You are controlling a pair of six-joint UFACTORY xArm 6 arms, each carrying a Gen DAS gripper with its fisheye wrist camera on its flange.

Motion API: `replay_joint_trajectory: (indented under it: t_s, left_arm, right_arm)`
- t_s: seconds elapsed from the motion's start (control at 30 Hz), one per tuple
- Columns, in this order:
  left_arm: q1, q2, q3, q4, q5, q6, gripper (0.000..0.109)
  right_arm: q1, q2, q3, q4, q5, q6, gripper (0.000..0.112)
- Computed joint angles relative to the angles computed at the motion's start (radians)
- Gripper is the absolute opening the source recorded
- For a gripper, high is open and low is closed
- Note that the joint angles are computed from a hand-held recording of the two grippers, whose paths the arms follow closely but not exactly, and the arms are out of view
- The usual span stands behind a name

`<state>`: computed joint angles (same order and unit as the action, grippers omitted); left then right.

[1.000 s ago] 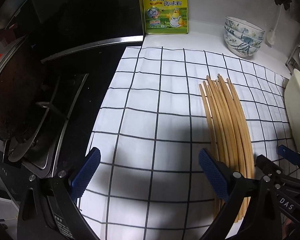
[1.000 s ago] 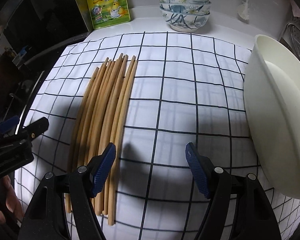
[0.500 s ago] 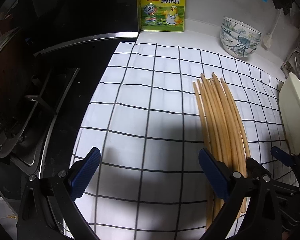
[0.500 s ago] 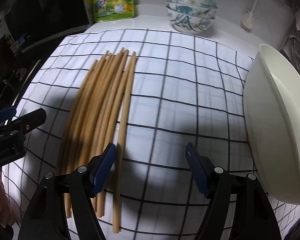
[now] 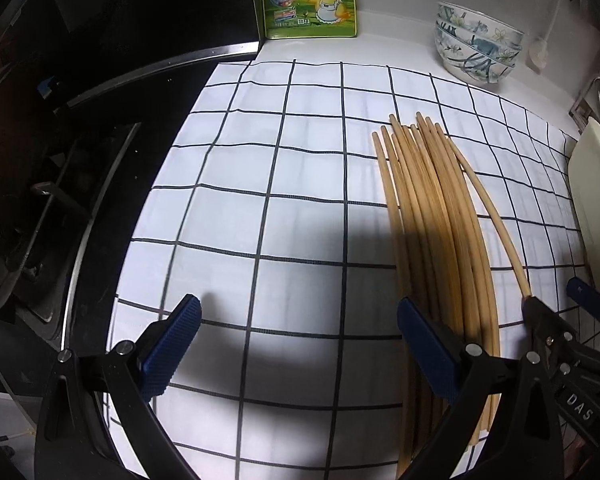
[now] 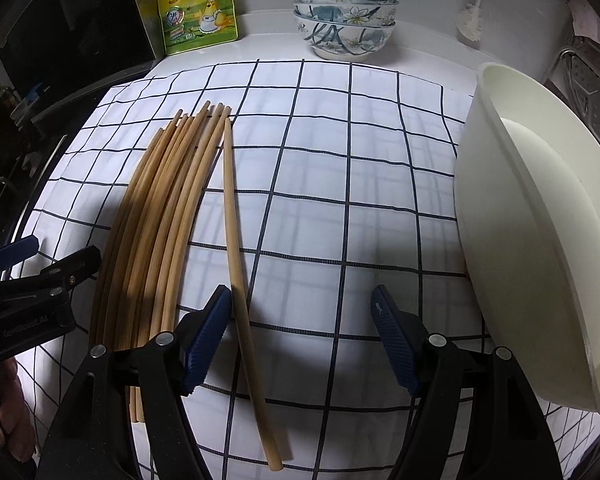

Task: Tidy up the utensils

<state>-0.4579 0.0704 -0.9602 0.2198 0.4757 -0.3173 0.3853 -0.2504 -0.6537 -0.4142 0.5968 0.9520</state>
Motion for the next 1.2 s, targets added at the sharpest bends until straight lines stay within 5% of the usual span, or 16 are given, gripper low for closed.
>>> replay_joint_trajectory:
  t_s: [0.33, 0.67, 0.97, 1.1, 1.2]
  left_arm:
    - [-0.007, -0.006, 0.01, -0.042, -0.056, 0.03, 0.097]
    - [-0.007, 0.015, -0.003, 0.026, 0.009, -0.005, 0.098]
    - [0.0, 0.034, -0.012, 0.059, -0.022, -0.034, 0.097]
    - [-0.007, 0.033, -0.011, 0.025, -0.047, 0.005, 0.078]
    - [-0.016, 0.022, -0.003, -0.056, -0.052, 0.072, 0.057]
  right_arm:
    - [-0.003, 0.004, -0.004, 0.007, -0.008, -0.009, 0.069]
    - [-0.005, 0.007, -0.008, 0.009, -0.005, -0.015, 0.069]
    - [-0.004, 0.032, -0.034, -0.023, -0.001, -0.018, 0.069]
    - [0.008, 0.061, -0.056, -0.077, 0.001, -0.014, 0.068]
    - [0.008, 0.06, -0.044, -0.064, -0.038, -0.045, 0.051]
